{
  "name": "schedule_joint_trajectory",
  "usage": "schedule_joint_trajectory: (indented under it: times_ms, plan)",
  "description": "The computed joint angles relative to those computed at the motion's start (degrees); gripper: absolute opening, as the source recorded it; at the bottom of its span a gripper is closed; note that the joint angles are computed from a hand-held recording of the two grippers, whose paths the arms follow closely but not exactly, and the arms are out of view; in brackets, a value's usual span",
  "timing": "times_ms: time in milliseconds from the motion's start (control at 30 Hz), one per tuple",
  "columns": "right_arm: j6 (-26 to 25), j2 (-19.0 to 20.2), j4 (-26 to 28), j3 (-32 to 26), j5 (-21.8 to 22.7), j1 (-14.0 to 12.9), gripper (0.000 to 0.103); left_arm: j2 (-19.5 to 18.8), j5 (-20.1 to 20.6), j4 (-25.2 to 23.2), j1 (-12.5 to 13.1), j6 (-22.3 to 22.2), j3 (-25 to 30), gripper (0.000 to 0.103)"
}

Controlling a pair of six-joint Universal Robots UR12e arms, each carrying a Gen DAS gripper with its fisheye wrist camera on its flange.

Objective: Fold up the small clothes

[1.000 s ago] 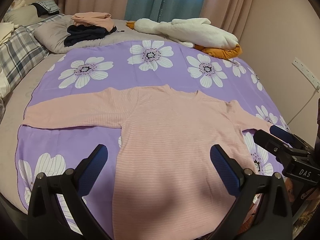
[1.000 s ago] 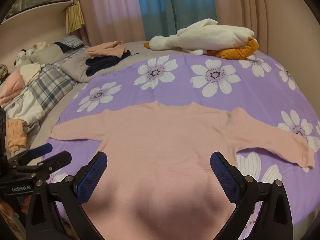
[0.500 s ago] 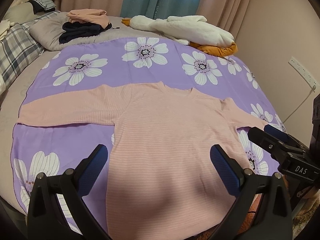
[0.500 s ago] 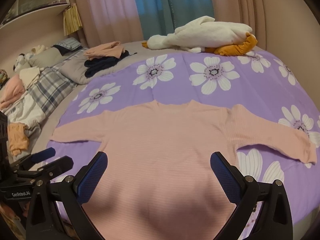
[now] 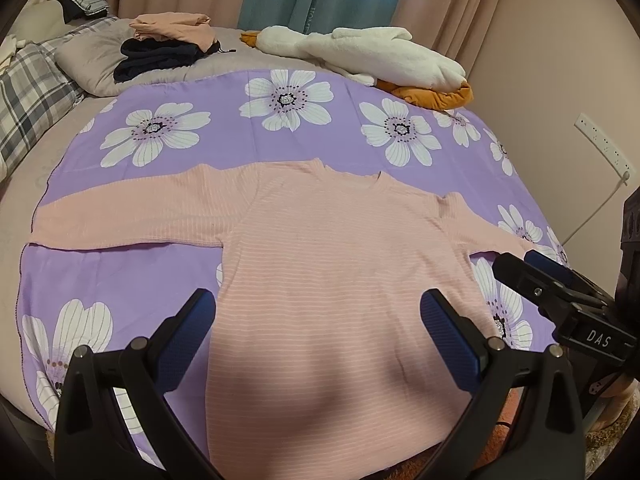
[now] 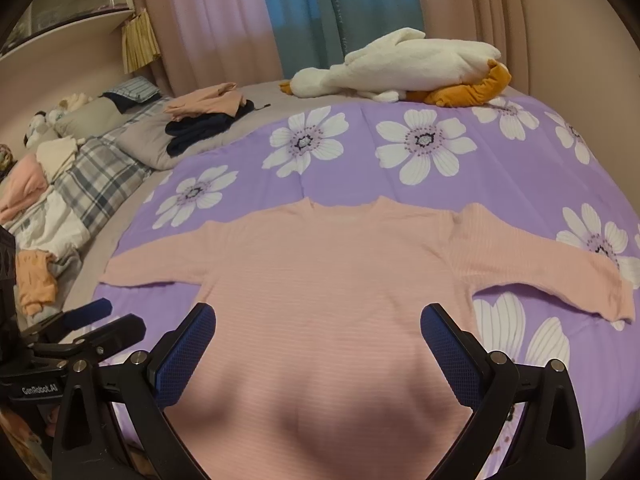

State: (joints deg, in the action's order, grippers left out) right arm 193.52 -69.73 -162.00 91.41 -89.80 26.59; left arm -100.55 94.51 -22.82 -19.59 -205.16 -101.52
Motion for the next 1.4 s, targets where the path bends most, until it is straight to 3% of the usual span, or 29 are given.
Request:
schedule_joint_trajectory:
  times_ms: [1100, 1400]
  plan:
    - [5.1, -1.1, -0.7, 1.6, 1.7, -2.1, 0.102, -1.7, -1.4, -3.7, -0.4, 0.6, 2.4, 0.102]
    - [11.8, -2.4, -2.2, 4.0, 2.6, -4.8, 0.1, -3.0, -1.9, -5.8, -0.6, 1.0, 3.8, 0.102]
